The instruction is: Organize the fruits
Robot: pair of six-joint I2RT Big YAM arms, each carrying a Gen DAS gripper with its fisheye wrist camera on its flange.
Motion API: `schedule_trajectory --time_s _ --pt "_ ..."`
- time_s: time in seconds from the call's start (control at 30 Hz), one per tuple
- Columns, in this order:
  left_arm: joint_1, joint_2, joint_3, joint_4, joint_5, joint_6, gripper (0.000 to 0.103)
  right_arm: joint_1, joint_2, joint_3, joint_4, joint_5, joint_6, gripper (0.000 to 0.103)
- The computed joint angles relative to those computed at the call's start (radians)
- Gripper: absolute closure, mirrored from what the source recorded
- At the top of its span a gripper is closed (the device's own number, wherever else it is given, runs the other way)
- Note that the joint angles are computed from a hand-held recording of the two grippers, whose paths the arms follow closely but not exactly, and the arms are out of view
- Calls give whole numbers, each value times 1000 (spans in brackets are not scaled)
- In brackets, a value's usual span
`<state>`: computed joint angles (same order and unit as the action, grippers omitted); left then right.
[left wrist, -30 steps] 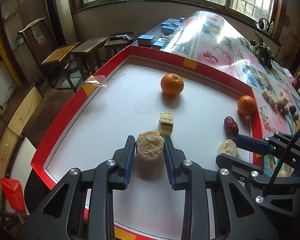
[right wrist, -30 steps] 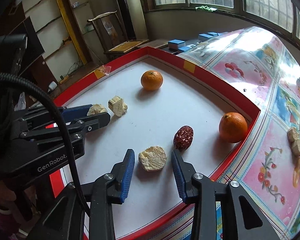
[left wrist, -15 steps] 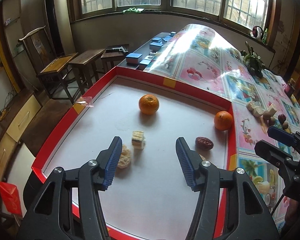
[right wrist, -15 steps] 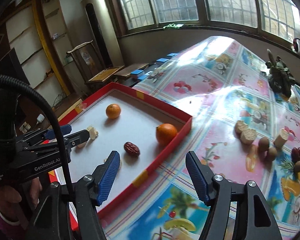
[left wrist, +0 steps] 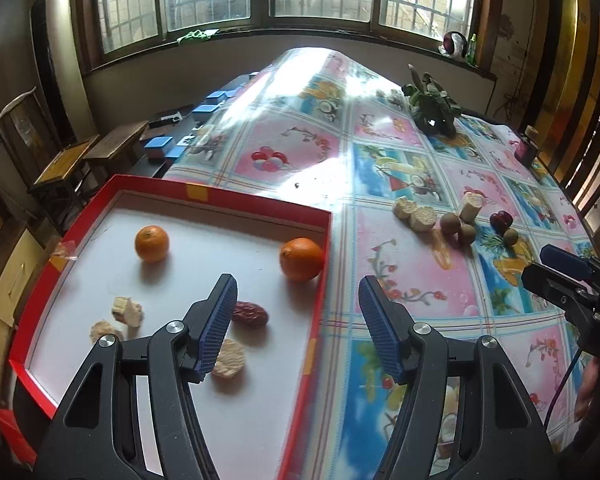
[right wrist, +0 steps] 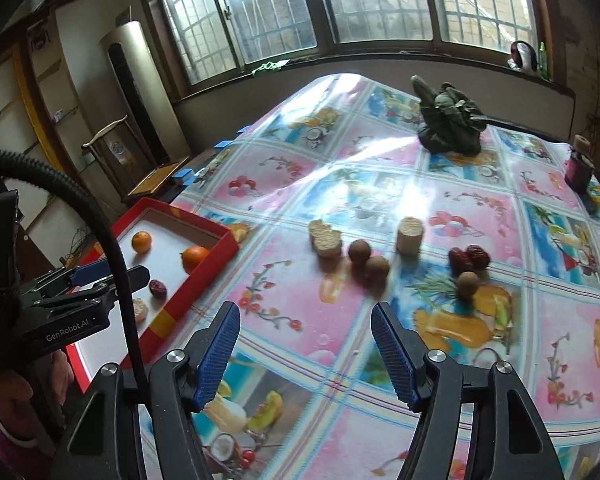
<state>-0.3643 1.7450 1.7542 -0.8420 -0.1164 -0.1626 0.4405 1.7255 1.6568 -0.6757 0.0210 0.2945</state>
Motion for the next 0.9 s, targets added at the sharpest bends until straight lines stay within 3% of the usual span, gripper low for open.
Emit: schedule_trajectory --time_s 0.33,0.53,0.77,0.9 --pt "-62 181 254 -135 95 18 39 -44 -47 -89 27 124 -16 37" --pt "-66 309 440 -238 138 34 39 -63 -27 -81 35 93 -29 37" --pt "-69 440 629 -352 159 -12 39 -91 -15 -80 23 79 -12 37" --pt "-82 433 615 -329 178 3 39 -98 -12 -88 33 61 -24 37"
